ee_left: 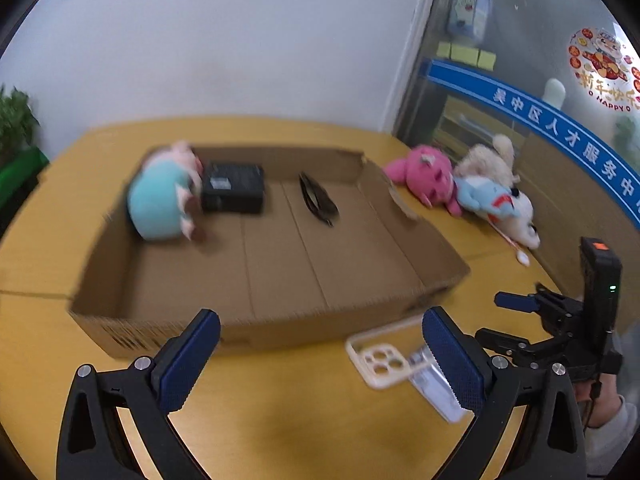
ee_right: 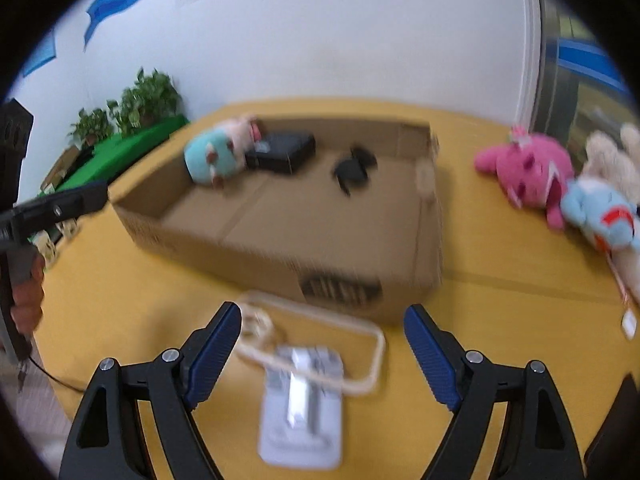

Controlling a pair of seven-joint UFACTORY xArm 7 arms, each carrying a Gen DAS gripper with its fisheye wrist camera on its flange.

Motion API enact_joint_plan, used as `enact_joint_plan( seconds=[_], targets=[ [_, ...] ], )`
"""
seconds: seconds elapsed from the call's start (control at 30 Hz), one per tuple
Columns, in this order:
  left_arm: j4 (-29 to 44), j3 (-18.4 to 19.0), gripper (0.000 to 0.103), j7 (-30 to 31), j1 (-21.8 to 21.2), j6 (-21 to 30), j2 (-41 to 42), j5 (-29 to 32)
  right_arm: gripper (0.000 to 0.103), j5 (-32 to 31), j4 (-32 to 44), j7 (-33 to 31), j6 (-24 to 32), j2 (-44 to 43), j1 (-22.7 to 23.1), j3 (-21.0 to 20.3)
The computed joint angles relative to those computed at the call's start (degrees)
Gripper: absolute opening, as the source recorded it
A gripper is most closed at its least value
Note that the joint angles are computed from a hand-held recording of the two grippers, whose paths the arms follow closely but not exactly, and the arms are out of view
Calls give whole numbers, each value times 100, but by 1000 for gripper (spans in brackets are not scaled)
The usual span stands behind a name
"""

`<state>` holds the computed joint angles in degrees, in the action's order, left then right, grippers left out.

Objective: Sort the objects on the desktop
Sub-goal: 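Move the left gripper toward the clear white-rimmed phone case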

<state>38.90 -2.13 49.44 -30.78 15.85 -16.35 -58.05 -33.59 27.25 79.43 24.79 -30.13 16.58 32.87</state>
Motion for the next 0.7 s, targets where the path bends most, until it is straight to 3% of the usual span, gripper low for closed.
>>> enact_joint_plan(
  seconds=[0.07, 0.13, 0.2, 0.37, 0.5, 0.57, 0.6, 0.63, 0.7],
  targets=[
    [123, 45, 101, -39, 11, 470, 243, 30, 84, 332, -344, -102, -235, 5, 275, -296],
    [305, 11, 97, 55, 91, 856, 534, -114, 84, 497, -694, -18, -798, -26, 262, -430],
    [521, -50, 93, 23, 230, 1235, 868, -199, 84, 628, -928, 87, -1387, 0, 62, -424],
    [1179, -264, 67, -418, 658, 2196, 1750, -113, 83, 792, -1090, 27, -2812, 494, -844, -113],
    [1500, -547, 56, -696, 929, 2475, 2234, 36, 81, 995, -832, -428, -2917, 1165, -920, -284],
    [1598, -695, 50, -680, 1071, 2622, 2378, 9, 76, 1162, -797, -639, -3067, 1461, -670, -614],
    [1614, -768, 46, -739, 1114, 2617, 2417, 86, 68, 1219, -779, -731, -3142, 1561, -601, -687],
    [1594, -831, 44, -791, 1125, 2467, 2422, 179, 63, 1267, -749, -817, -3164, 1606, -582, -677],
    [1517, -899, 42, -829, 1182, 2281, 2373, 275, 61, 1339, -613, -879, -2868, 1493, -855, -223]
  ],
)
